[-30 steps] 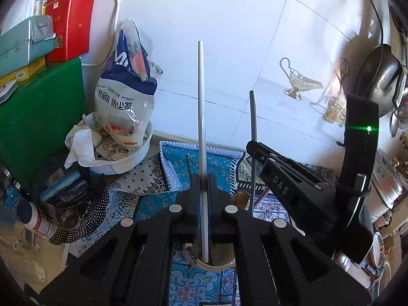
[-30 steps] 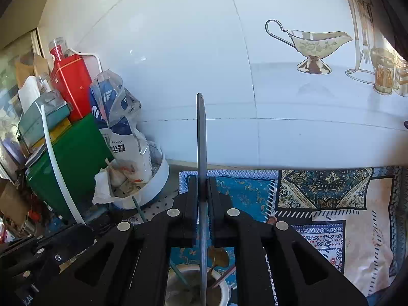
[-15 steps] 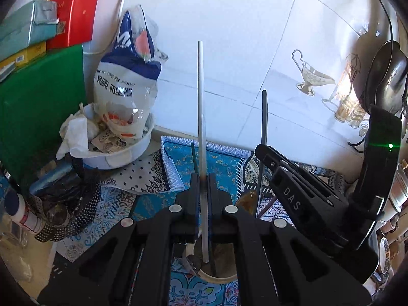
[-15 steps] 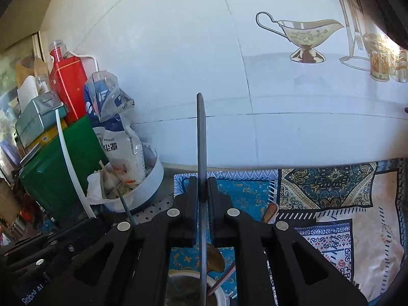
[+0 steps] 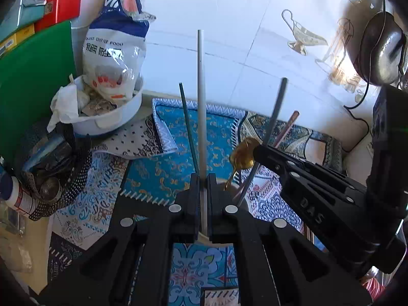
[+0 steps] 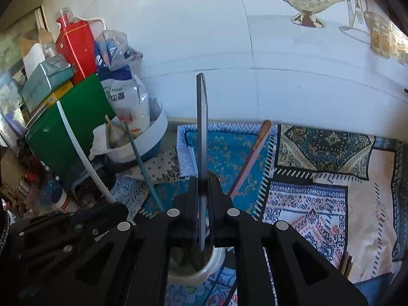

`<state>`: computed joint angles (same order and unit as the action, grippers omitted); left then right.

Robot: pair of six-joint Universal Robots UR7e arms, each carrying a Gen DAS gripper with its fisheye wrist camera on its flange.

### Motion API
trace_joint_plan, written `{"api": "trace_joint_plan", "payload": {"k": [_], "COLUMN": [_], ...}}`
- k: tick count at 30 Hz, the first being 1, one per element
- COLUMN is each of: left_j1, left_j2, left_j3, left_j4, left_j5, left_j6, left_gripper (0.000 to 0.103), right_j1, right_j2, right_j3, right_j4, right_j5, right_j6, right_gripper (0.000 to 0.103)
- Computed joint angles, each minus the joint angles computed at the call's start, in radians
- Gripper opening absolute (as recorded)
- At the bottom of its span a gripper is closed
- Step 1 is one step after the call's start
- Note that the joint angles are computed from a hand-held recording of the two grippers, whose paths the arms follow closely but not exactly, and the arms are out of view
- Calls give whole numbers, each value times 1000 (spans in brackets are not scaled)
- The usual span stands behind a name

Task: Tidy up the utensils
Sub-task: 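Open both tools dropping the white and grey chopsticks into the cup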

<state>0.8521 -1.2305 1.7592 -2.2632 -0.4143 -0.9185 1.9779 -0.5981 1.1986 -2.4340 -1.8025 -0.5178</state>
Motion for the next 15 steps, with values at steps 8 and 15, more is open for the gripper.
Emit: {"api": "trace_joint_plan", "payload": {"k": [8,15], "left_j1": [-22,-60], "left_j2": [-13,-26], "left_j3": [-21,-36], "left_j4": [175,271], "left_j5": [-39,-37], "left_j6": [-88,-137], "left_gripper": [3,13], "right_j1": [17,21], "right_j2": [-57,-119], "right_j3": [38,76], "right_j4": [91,103], "right_j5": [-78,-103], "right_j6": [-28,-7], "right_gripper": [6,7]}}
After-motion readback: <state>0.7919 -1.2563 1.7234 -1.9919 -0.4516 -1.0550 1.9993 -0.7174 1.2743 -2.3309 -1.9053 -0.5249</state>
